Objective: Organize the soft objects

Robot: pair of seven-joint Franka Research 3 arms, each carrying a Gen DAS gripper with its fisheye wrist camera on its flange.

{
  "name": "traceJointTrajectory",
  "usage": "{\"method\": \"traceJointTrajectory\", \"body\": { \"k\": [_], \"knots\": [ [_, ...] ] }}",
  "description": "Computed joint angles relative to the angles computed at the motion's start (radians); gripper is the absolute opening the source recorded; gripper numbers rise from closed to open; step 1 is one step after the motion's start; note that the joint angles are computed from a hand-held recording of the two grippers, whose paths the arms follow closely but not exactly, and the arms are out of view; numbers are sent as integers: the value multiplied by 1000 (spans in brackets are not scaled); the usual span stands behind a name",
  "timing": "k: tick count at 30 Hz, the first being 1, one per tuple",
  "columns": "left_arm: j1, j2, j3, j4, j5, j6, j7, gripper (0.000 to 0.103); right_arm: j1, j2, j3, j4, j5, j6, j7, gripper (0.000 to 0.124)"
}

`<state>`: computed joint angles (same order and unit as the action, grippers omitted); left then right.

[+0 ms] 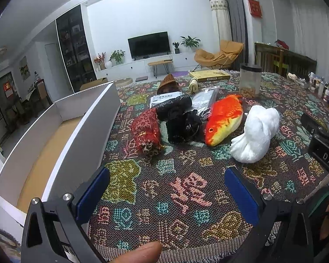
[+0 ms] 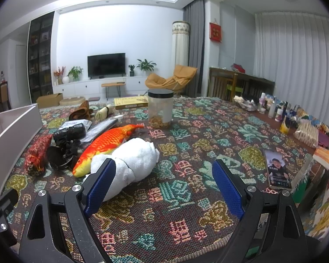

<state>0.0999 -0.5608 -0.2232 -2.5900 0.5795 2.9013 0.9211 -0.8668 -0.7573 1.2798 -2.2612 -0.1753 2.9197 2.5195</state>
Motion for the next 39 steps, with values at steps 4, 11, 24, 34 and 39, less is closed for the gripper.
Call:
{"method": "traceJointTrajectory", "body": {
  "k": [4,11,24,34,39],
  "knots": [
    [-7,13,8,2,-7,-3,6,103,1,0,-1,-1,-1,0,0,91],
    [-34,52,30,12,-37,-34,35,103,2,1,-1,-1,-3,-1,3,91],
    [-87,194,77,89,-111,-119,135,103,1,3,-2,-1,-6,-1,3,91],
    [-98,343,99,225,-178,-162,192,103,0,11,3,1,-6,-6,3,91],
    [-101,418,114,294,-222,-191,228,103,1,23,3,2,-6,-9,3,91]
  ]
}}
